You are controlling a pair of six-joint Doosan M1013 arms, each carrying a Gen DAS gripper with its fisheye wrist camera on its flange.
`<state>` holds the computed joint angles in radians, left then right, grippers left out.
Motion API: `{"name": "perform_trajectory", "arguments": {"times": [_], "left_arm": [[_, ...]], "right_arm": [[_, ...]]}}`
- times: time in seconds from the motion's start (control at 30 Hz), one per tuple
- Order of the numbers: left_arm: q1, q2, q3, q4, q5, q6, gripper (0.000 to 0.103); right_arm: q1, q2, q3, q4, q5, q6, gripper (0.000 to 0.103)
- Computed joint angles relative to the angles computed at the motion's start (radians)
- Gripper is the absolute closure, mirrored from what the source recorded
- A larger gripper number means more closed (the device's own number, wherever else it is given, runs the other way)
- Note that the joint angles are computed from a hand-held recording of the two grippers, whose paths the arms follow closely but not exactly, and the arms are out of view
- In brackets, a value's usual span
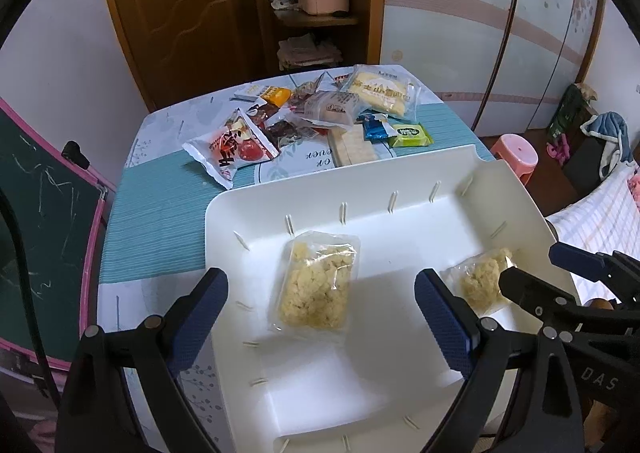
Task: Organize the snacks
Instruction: 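Carry both bread bags to the white tray and open both tools, then move both tools back over the snack pile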
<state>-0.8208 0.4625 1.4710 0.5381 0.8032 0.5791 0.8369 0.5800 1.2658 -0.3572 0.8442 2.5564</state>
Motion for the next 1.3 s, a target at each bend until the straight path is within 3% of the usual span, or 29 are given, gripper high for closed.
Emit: {"name": "perform_trajectory", "arguments": {"times": [0.33, 0.6, 0.97, 1.3], "left_arm": [[-0.015, 0.004, -0.017, 0.085, 0.059, -0.016, 0.009], [-0.019, -0.009, -0.002, 0.131, 0.015, 0.014, 0.010], [-0.016, 0.001, -0.016, 0.123, 0.056, 0.052, 0.010], [0.001, -0.011, 0.008, 0.127, -0.012, 0.047, 0.010]], "right_arm": [[-0.005, -0.016, 0.024, 0.003, -0.066, -0.001, 0.031], [-0.005, -0.032, 0.048, -0.003, -0.141, 0.002, 0.031], [-0.014, 0.002, -0.006, 0.109, -0.074, -0.118, 0.031], [-0.028, 0.014, -0.021, 0.154, -0.078, -0.141, 0.031]]}}
